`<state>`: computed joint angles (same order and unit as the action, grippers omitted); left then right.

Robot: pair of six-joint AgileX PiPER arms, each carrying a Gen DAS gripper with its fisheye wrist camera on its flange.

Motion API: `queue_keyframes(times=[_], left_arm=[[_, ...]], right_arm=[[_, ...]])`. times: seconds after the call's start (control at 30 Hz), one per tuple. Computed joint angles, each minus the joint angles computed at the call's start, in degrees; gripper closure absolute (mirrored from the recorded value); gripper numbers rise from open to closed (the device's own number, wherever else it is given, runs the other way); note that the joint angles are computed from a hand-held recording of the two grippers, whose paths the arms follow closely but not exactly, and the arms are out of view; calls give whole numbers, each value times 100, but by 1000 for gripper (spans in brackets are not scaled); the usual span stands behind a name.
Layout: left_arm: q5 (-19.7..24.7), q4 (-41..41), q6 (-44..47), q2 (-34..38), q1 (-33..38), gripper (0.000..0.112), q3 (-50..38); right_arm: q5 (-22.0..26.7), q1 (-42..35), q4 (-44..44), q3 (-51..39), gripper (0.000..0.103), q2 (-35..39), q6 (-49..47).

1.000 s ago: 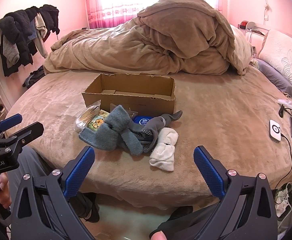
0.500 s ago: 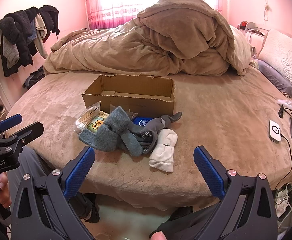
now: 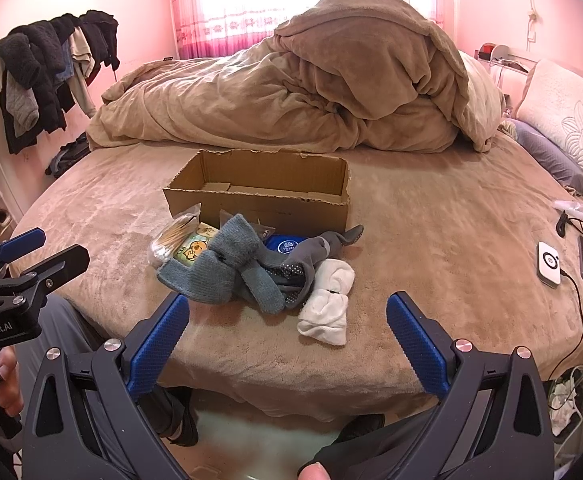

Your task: Organize objects

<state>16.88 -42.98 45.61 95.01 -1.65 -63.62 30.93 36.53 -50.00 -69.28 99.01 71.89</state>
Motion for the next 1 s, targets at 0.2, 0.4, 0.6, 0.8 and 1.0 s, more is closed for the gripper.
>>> queue_keyframes(times=[0.2, 0.4, 0.6, 0.8, 1.0], left_arm=[[36, -163, 180, 69, 24, 10, -44], [107, -520, 576, 345, 98, 10, -241], [46, -390, 482, 929, 79, 10, -647], [187, -132, 224, 1711, 71, 10, -1326], [453, 773, -689, 2662, 74, 18, -2371]], right_arm=[[-6, -4, 1, -3, 2, 13, -5], [-54, -172, 273, -172, 2, 121, -334], [-182, -443, 393, -321, 2, 362, -568], [-335, -834, 724, -562, 7, 755, -979], [-485, -1152, 1267, -707, 14, 1228, -1481]])
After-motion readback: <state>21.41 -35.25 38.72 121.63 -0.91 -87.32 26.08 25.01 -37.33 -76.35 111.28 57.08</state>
